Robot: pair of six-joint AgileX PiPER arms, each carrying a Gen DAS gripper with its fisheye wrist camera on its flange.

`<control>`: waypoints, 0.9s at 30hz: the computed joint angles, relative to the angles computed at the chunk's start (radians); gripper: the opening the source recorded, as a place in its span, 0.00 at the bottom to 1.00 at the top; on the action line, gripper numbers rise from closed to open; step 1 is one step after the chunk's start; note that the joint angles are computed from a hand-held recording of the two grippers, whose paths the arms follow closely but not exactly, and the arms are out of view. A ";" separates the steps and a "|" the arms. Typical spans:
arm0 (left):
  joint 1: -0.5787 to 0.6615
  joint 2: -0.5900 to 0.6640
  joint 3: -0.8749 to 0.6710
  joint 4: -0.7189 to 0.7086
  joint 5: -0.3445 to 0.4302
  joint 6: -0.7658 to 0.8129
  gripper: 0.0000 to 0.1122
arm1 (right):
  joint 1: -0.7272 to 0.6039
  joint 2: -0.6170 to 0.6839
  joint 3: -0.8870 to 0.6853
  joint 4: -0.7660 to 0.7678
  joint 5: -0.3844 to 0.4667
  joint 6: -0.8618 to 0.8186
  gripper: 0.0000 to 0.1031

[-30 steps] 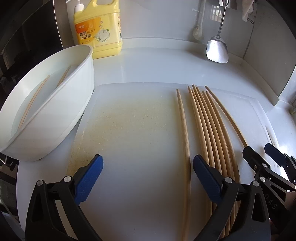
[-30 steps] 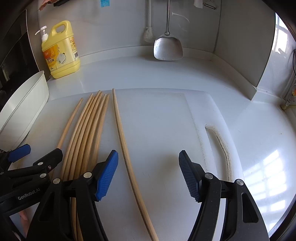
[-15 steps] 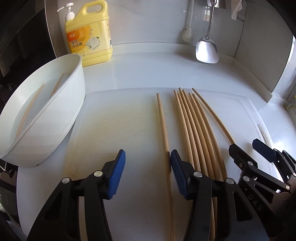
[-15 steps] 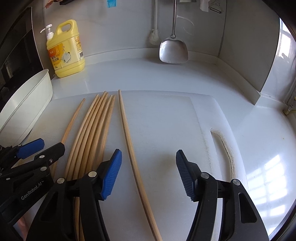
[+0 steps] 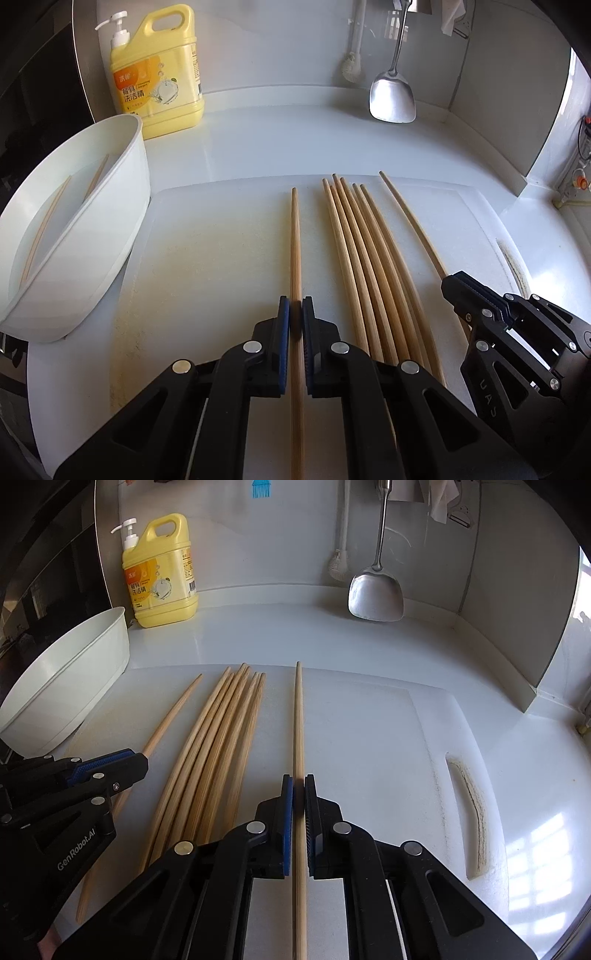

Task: Organize utensils
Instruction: 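Close both tools on the chopstick and lift it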

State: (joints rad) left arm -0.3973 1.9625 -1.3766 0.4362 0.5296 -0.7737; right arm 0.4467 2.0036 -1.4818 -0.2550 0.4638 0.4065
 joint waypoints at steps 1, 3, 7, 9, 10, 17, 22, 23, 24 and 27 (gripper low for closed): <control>0.000 -0.001 0.001 -0.001 -0.002 -0.001 0.06 | -0.010 -0.005 0.006 0.043 -0.008 -0.025 0.06; 0.002 -0.004 0.005 -0.013 -0.004 0.004 0.06 | -0.026 -0.018 0.023 0.127 -0.019 -0.075 0.06; 0.016 -0.014 0.010 -0.090 -0.008 0.059 0.06 | -0.042 -0.042 0.053 0.206 -0.022 -0.118 0.06; 0.020 -0.020 0.009 -0.099 -0.001 0.063 0.06 | -0.045 -0.051 0.058 0.223 -0.015 -0.126 0.06; 0.021 -0.027 0.013 -0.105 -0.003 0.068 0.06 | -0.044 -0.057 0.062 0.220 -0.015 -0.121 0.06; 0.014 -0.090 0.000 -0.137 0.049 0.092 0.06 | -0.039 -0.084 0.014 0.266 0.057 -0.167 0.06; 0.020 -0.147 -0.022 -0.137 0.112 0.086 0.06 | -0.030 -0.090 -0.077 0.302 0.141 -0.225 0.06; 0.026 -0.160 -0.025 -0.137 0.125 0.085 0.06 | -0.028 -0.088 -0.102 0.308 0.160 -0.237 0.06; 0.032 -0.174 -0.028 -0.135 0.136 0.082 0.06 | -0.024 -0.088 -0.125 0.314 0.175 -0.247 0.06; 0.065 -0.220 -0.026 -0.153 0.153 0.100 0.06 | -0.007 -0.075 -0.212 0.327 0.222 -0.269 0.06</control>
State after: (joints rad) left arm -0.3326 1.7421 -1.4028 0.2833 0.6830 -0.6733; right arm 0.4396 1.9284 -1.6936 0.0722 0.6862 0.1375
